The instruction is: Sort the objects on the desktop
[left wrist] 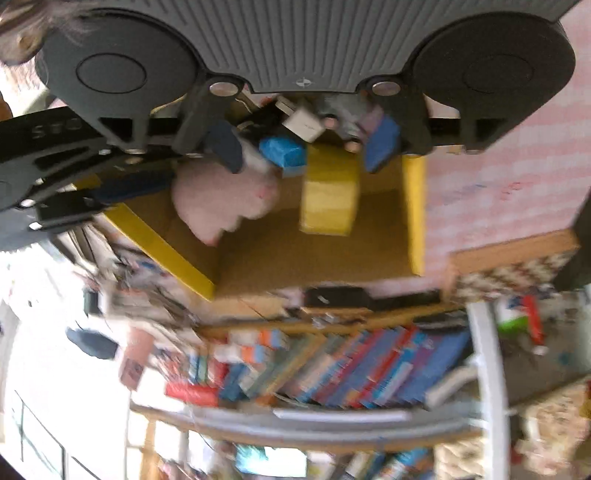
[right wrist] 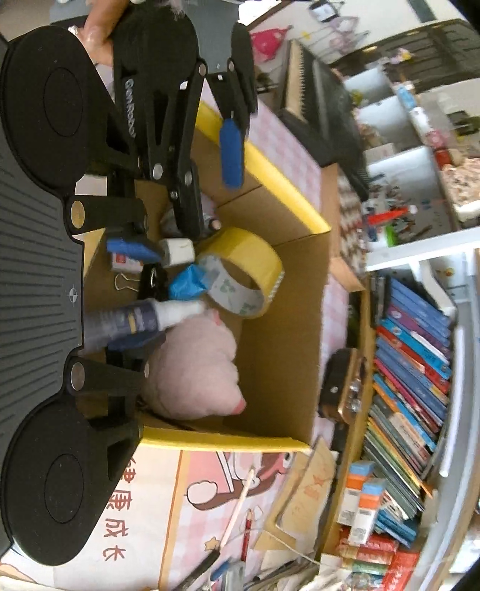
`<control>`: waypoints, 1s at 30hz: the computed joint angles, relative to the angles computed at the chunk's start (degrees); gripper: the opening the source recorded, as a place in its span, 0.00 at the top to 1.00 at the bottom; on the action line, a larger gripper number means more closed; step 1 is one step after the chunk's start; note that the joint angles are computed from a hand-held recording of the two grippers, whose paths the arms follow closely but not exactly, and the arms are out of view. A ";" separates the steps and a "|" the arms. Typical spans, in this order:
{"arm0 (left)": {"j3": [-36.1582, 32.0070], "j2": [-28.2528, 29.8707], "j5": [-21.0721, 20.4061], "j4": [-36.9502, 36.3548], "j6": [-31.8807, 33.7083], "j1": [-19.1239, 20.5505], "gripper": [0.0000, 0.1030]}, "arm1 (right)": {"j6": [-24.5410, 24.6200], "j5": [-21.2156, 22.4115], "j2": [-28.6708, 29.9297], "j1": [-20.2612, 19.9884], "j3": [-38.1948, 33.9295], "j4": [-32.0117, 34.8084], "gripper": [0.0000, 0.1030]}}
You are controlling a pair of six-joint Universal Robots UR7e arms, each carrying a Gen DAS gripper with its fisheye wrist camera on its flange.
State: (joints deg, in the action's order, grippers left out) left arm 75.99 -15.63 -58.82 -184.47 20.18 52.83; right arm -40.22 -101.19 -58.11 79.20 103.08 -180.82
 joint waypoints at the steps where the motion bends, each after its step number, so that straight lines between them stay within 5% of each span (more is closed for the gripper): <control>1: 1.03 -0.66 -0.37 -1.13 -0.74 0.04 0.23 | 0.24 0.89 -0.37 -0.08 0.65 -0.89 0.47; 5: 6.00 -3.88 -2.82 -5.52 -3.62 0.05 0.11 | 1.49 1.19 -0.61 0.66 3.53 -8.10 0.44; 12: 14.41 -7.55 0.70 -17.48 -1.00 -1.58 0.00 | 5.10 -0.49 0.67 2.80 8.71 -23.44 0.27; 17: 20.36 -10.48 5.55 -24.18 0.39 -2.47 0.00 | 5.38 -2.91 2.68 4.75 12.05 -34.21 0.16; 30: 35.47 -17.58 12.88 -32.84 -1.87 -4.25 0.00 | 6.73 -10.26 8.75 9.27 20.31 -54.06 0.07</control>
